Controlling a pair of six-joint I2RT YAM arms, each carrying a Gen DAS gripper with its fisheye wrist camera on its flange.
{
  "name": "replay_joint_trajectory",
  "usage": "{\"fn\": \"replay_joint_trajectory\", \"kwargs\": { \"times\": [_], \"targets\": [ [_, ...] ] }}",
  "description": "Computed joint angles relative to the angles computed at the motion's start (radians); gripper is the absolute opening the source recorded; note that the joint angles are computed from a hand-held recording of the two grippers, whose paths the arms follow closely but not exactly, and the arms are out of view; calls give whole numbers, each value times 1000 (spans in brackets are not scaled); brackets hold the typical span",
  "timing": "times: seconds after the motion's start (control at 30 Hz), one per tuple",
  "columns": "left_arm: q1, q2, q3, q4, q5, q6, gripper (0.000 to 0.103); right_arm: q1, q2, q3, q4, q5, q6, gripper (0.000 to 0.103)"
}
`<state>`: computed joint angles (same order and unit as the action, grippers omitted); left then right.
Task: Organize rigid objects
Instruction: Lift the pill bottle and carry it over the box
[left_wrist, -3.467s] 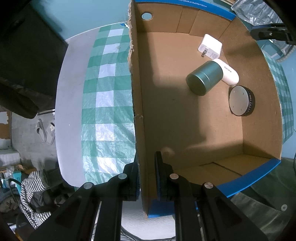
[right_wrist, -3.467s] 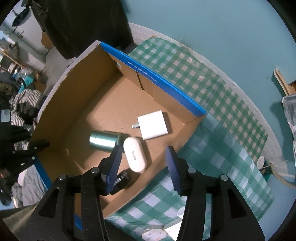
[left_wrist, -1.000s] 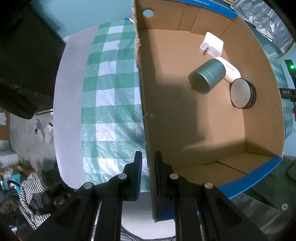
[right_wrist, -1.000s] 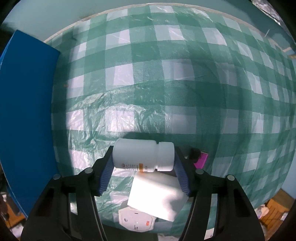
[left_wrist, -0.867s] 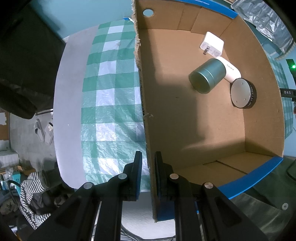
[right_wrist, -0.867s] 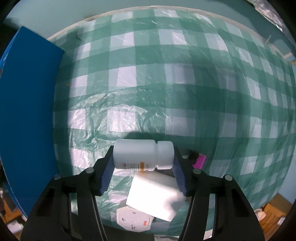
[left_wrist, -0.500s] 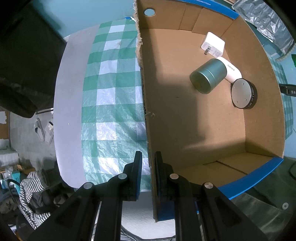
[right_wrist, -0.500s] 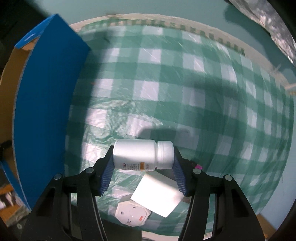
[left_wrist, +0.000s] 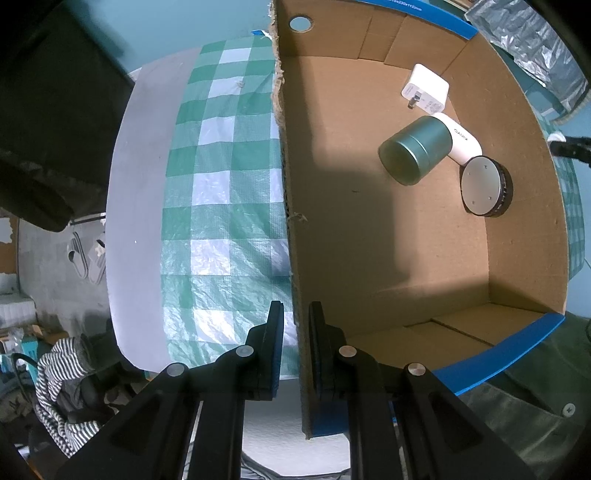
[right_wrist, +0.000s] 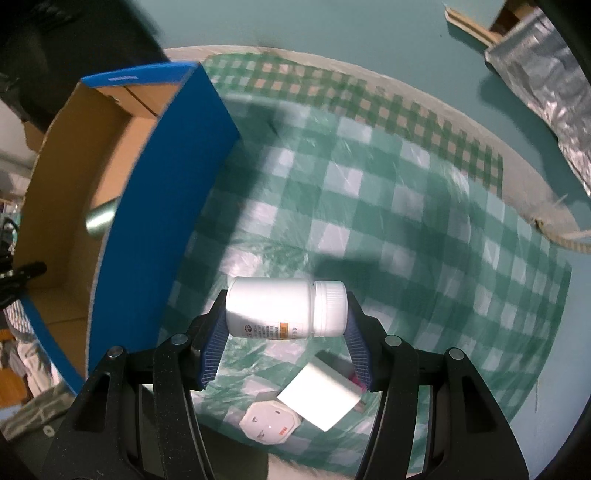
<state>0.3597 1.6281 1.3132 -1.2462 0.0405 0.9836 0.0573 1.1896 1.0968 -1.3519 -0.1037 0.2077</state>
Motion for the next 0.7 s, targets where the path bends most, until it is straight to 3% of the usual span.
{"fn": "replay_joint_trajectory", "kwargs": {
  "times": [0.7],
  "targets": [
    [14, -26, -10, -4, 2, 3, 12, 226, 337, 450, -27, 20, -84, 58]
  ]
}}
